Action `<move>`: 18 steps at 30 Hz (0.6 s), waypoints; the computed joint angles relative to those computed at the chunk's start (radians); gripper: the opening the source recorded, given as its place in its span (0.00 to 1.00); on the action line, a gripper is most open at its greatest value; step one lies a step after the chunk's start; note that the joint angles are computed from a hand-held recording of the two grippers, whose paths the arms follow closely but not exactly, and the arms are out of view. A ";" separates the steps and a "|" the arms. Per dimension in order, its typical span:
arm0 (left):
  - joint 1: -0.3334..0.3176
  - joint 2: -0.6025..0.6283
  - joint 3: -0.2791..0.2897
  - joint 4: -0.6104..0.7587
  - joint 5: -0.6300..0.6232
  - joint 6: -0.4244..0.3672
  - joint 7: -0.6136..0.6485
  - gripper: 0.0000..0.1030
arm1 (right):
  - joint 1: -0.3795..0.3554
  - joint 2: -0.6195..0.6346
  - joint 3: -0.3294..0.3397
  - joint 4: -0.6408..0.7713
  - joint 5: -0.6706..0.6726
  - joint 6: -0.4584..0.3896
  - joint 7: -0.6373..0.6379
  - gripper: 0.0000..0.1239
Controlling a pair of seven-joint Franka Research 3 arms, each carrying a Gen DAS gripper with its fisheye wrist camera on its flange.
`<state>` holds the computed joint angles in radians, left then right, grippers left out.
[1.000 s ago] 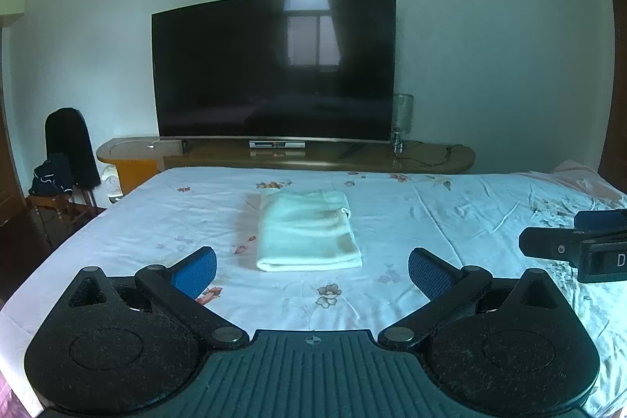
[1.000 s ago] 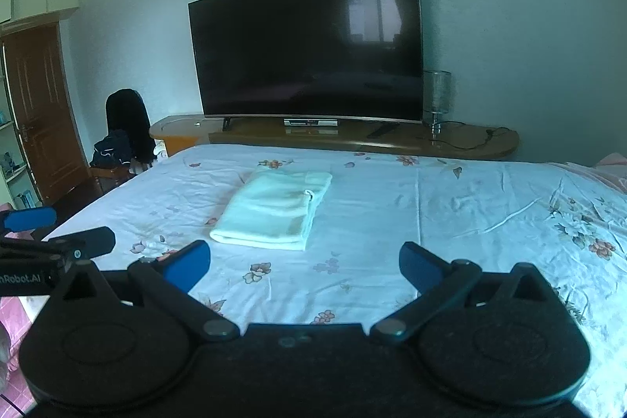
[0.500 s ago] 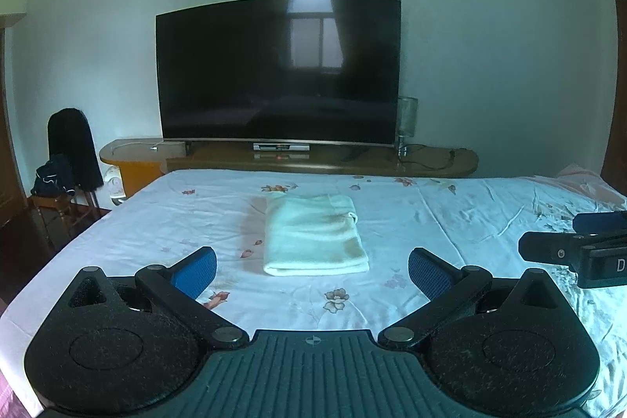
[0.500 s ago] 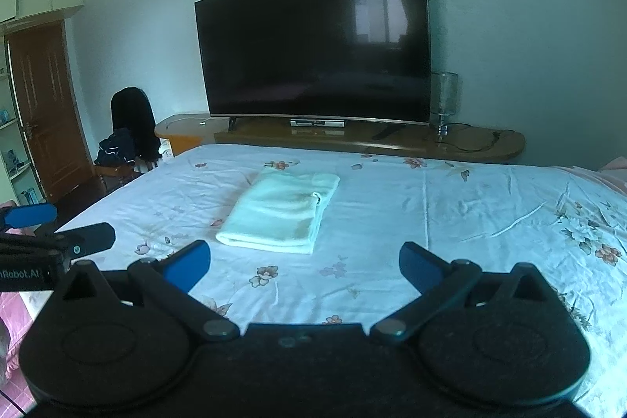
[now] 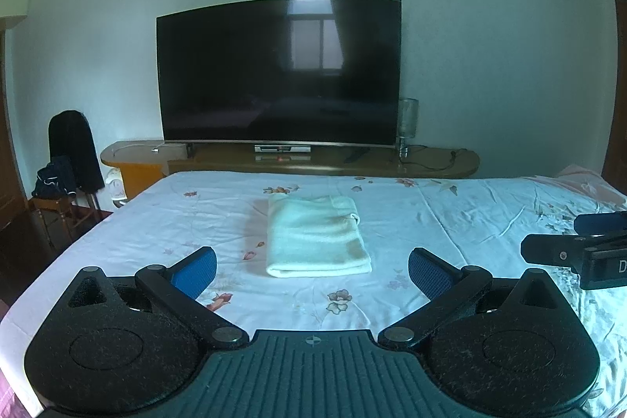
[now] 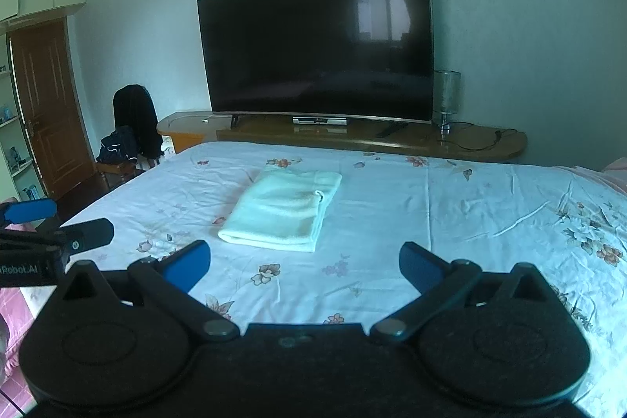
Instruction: Fold small clothes
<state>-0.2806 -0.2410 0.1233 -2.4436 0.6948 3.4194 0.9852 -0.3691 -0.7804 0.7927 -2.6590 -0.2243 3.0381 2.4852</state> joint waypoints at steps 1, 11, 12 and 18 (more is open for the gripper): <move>0.007 0.000 -0.008 -0.001 -0.004 0.001 0.003 1.00 | 0.002 -0.001 -0.001 0.000 0.000 -0.002 0.000 0.83; 0.012 0.000 -0.007 0.002 0.016 0.009 0.002 1.00 | 0.000 -0.005 0.005 0.001 0.001 -0.005 0.010 0.83; 0.022 0.001 -0.019 0.002 0.011 0.011 0.006 1.00 | 0.000 -0.005 0.004 -0.001 0.000 -0.002 0.011 0.83; 0.035 0.002 -0.028 0.002 0.012 0.013 0.004 1.00 | -0.005 -0.005 0.007 0.002 -0.004 -0.002 0.011 0.83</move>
<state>-0.2453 -0.2390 0.0955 -2.4421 0.7066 3.4327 0.9895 -0.3743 -0.7850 0.7995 -2.6570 -0.2281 3.0365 2.4964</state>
